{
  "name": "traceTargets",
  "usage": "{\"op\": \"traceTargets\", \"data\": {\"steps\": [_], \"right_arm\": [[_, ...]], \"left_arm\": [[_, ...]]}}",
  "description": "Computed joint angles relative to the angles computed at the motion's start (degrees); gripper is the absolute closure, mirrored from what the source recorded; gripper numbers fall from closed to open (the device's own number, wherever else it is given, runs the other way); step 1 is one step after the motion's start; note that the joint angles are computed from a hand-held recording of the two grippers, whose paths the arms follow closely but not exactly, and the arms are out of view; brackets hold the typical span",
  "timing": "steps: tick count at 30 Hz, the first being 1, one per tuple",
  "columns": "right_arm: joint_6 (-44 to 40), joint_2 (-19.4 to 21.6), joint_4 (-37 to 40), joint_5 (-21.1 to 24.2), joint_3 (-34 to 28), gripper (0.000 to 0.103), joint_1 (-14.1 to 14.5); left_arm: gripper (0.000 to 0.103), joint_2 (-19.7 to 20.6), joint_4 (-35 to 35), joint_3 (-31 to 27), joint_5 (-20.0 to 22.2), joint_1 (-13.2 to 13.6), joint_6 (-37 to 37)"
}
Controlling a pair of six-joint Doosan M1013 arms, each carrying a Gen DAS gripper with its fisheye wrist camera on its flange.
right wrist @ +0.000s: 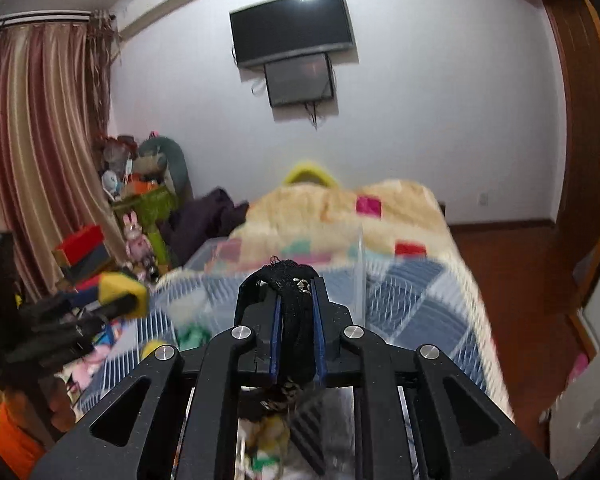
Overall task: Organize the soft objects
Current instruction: 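Lower the sponge and pouch into the clear box and open both tools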
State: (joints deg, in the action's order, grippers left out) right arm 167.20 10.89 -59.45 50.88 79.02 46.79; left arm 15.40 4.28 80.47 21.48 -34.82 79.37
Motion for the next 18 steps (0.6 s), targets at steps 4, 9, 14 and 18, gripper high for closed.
{"op": "traceTargets", "data": {"steps": [4, 9, 14, 18], "right_arm": [[-1.5, 1.3, -1.7, -0.4, -3.0, 0.091, -0.8], [-3.1, 3.6, -1.3, 0.1, -6.1, 0.091, -2.3], [-7.6, 5.7, 5.7, 0.3, -8.2, 0.091, -4.2], [-13.2, 7.4, 12.7, 2.3, -9.5, 0.091, -5.4]], "left_arm": [[0.044, 2.3, -3.1, -3.9, 3.2, 0.4, 3.6], [0.044, 5.6, -8.3, -9.2, 8.8, 1.1, 8.0], [0.044, 8.8, -10.2, -13.6, 14.3, 1.5, 9.9], [0.044, 11.5, -9.1, -17.2, 19.2, 1.4, 10.1]]}}
